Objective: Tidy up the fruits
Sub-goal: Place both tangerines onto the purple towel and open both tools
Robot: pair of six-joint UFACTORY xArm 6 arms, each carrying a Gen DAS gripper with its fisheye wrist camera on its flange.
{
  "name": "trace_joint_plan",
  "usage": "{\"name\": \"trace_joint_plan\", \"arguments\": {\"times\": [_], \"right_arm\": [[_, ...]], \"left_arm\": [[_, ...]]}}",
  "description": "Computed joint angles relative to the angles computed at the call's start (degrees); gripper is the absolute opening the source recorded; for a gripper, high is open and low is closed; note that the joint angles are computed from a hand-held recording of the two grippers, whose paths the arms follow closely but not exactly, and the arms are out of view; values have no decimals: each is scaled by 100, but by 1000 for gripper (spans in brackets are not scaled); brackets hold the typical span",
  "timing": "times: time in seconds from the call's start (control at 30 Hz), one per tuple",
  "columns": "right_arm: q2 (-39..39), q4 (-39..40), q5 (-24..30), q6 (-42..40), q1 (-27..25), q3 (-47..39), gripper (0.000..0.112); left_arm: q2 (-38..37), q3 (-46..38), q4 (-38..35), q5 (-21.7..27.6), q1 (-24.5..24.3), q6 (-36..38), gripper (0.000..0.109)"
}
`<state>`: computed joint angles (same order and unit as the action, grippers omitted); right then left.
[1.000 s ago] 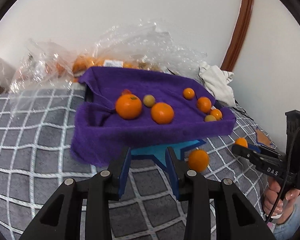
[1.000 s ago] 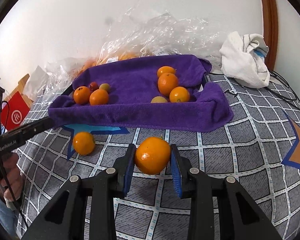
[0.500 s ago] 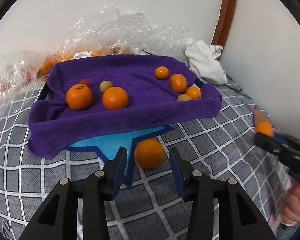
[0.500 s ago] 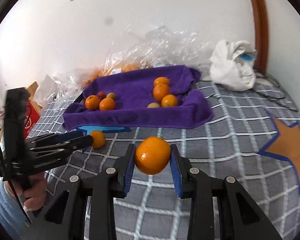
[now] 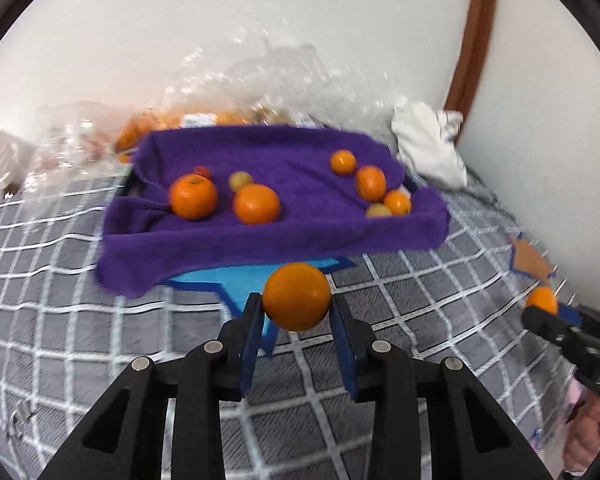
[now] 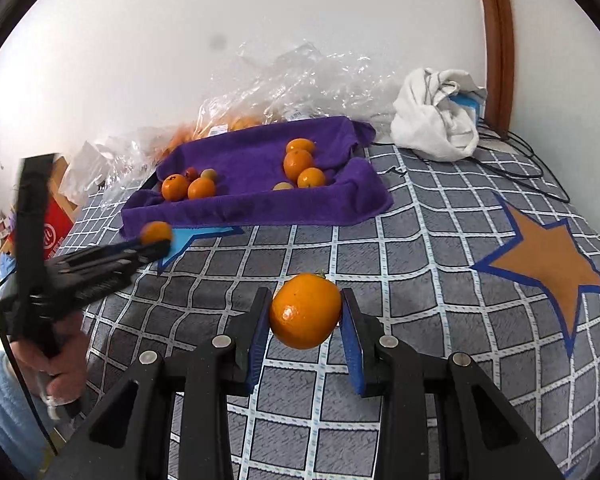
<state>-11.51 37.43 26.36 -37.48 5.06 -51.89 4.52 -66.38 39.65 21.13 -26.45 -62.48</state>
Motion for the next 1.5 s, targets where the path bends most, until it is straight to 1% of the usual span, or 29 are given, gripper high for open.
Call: {"name": "trace_joint_plan", "arguments": {"times": [0.07,0.13,0.17,0.23,0.3,0.37,0.47,0.53,0.67,0.83,0.93,1.03,1.23,1.37,1.5], "right_arm": [[-71,-114,-43,104,19,26,34],[-134,-374,-97,383,61,24,34],[-158,-398,-77,425,68,4,34],[-215,-397,-40,483,95,-31,34],[-288,-500,-21,625,138,-75,34],[-357,-688,-79,782,203,-74,34],[-383,-948,-180,1089,304,-83,34],[-313,-1035,-98,1309,340,-185,34],[-142,-1043,13,1496,415,-435,34],[251,-1307,68,1698,494,-964,34],[584,-1440,119,1779,512,-1372,34],[955,-1557,114,1871,528,-1784,34],[1667,-1784,131,2050,537,-2599,34],[1986,-1973,-5,2158,552,-2904,34],[2295,-1894,5,2119,569,-3161,34]], "left_arm": [[-347,249,116,-25,43,-205,32],[-646,418,465,-3,73,-533,32],[-796,477,598,72,78,-653,32],[-1043,535,615,254,77,-701,32],[-1249,523,537,569,55,-669,32],[-1470,544,669,812,51,-781,32],[-1819,685,750,824,147,-811,32],[-1990,741,601,758,262,-677,32],[-2071,675,294,697,470,-387,32],[-1923,435,22,623,714,-190,32],[-1708,233,-401,444,908,154,32],[-1405,-76,-803,376,1068,527,32],[-713,-882,-1224,499,1247,1058,32],[-303,-1352,-1447,555,1309,1383,32],[78,-1708,-1731,606,1363,1724,32]]}}
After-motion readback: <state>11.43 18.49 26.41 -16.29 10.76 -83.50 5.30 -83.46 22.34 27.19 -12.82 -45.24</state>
